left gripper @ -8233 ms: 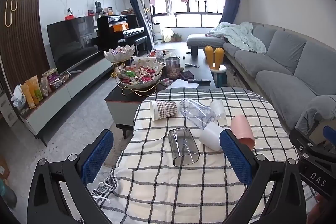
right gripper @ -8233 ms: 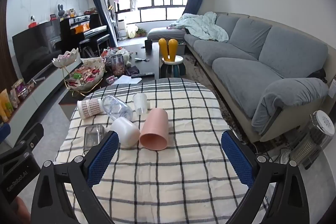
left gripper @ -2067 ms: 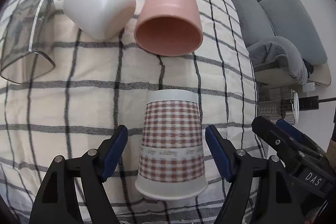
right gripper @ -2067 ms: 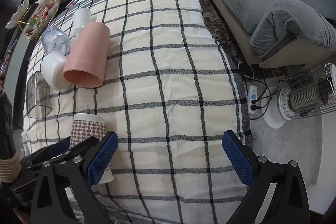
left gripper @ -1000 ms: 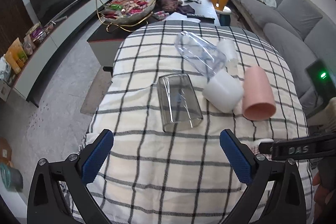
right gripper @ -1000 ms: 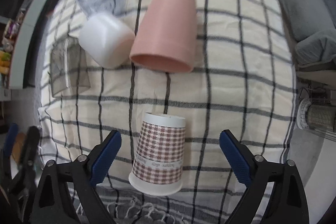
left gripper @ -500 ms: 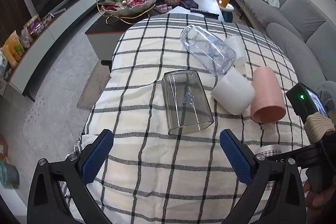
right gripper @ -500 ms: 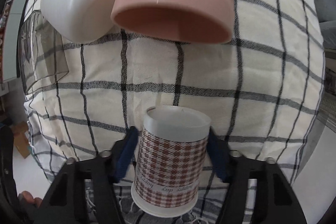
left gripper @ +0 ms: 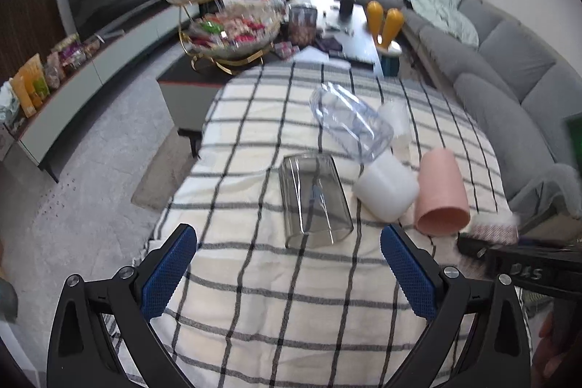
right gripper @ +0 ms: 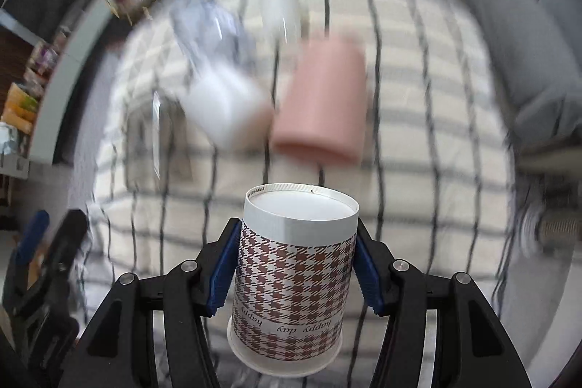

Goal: Flip cup upside down
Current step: 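Turn the held cup mouth up with the right gripper and lower it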

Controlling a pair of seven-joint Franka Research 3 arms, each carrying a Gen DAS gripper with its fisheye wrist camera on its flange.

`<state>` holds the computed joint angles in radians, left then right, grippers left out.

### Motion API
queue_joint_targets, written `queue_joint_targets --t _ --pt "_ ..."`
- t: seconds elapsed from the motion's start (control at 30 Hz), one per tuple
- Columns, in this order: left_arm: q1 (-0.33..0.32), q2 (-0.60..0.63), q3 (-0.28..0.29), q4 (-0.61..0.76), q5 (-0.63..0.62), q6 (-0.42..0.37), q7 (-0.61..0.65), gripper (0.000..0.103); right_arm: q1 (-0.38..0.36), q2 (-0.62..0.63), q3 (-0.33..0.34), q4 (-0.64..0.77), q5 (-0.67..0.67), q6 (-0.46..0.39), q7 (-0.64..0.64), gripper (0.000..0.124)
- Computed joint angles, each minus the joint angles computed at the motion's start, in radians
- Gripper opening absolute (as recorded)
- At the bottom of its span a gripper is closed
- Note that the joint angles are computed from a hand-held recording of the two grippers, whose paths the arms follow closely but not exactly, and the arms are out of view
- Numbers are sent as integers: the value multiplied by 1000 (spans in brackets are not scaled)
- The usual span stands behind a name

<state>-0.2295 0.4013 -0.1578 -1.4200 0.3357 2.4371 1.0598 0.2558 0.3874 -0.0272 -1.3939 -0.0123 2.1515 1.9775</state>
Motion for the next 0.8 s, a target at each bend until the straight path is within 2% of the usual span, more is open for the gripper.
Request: queue_joint_targets --t 0.07,0.1,0.13,0.17,0.27,0.4,0.57,0.67,0.8 --pt "-9 -24 16 -46 36 48 -40 103 44 -80 -39 -154 -132 212 81 58" --pt "-17 -42 28 -84 69 82 -71 103 74 -118 -70 -232 -246 323 170 58" --pt "-20 -52 35 -108 95 106 -93 103 85 -140 -89 -281 -330 397 240 58" --pt "-29 -66 48 -140 139 135 -128 103 119 -163 -121 -341 -474 472 372 58" --pt "-50 -93 78 -212 275 202 -234 103 155 -187 -166 -418 -773 573 646 58" --pt "-53 -101 86 -259 394 250 -321 103 145 -176 -163 -428 -937 571 825 58" --pt "-39 -78 74 -265 418 263 -334 103 106 -179 -120 -439 -1001 526 916 58" --pt "-36 -64 66 -256 400 240 -316 103 74 -161 -86 -436 -959 514 888 58" --pt "-39 -66 70 -265 409 241 -320 103 69 -177 -71 -466 -946 505 873 58"
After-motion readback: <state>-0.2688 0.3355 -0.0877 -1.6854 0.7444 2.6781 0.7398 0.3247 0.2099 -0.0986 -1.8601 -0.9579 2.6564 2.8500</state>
